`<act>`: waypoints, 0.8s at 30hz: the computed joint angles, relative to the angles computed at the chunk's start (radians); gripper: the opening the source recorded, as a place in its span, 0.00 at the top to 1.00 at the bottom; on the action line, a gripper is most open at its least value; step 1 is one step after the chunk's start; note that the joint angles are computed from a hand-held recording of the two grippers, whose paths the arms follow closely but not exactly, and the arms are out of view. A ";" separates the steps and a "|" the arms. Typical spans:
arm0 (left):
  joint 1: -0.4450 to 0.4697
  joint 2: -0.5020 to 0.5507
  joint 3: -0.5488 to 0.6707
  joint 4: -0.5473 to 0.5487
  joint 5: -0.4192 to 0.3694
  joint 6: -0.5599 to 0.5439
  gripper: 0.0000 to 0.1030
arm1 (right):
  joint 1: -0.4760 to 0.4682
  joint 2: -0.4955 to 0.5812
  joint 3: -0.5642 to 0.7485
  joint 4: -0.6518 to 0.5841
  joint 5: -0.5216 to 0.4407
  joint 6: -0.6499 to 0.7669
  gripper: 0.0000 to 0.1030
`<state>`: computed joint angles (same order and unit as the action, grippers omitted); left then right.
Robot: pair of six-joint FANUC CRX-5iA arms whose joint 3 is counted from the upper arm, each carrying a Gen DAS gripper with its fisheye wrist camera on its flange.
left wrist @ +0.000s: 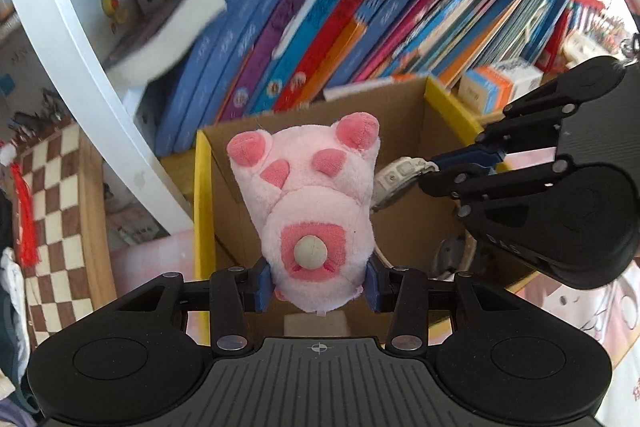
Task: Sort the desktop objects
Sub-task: 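Lower and release the pig with the left tool while the right tool releases the watch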
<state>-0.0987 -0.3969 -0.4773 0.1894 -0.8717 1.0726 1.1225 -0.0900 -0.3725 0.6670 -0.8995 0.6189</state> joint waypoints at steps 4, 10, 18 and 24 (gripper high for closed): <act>-0.006 0.063 0.030 -0.033 -0.027 0.017 0.59 | -0.020 0.048 0.040 -0.071 -0.007 0.104 0.92; -0.014 0.130 0.063 -0.078 -0.070 0.021 0.59 | -0.043 0.112 0.107 -0.162 -0.035 0.227 0.92; -0.016 0.140 0.065 -0.091 -0.058 0.003 0.55 | -0.056 0.155 0.150 -0.194 -0.045 0.277 0.92; -0.046 0.123 0.075 -0.164 -0.044 0.052 0.43 | -0.058 0.150 0.144 -0.180 -0.043 0.252 0.87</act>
<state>-0.1445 -0.2737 -0.4018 0.0258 -0.9160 1.1241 1.0644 0.0602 -0.2289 0.4866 -0.9422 0.8713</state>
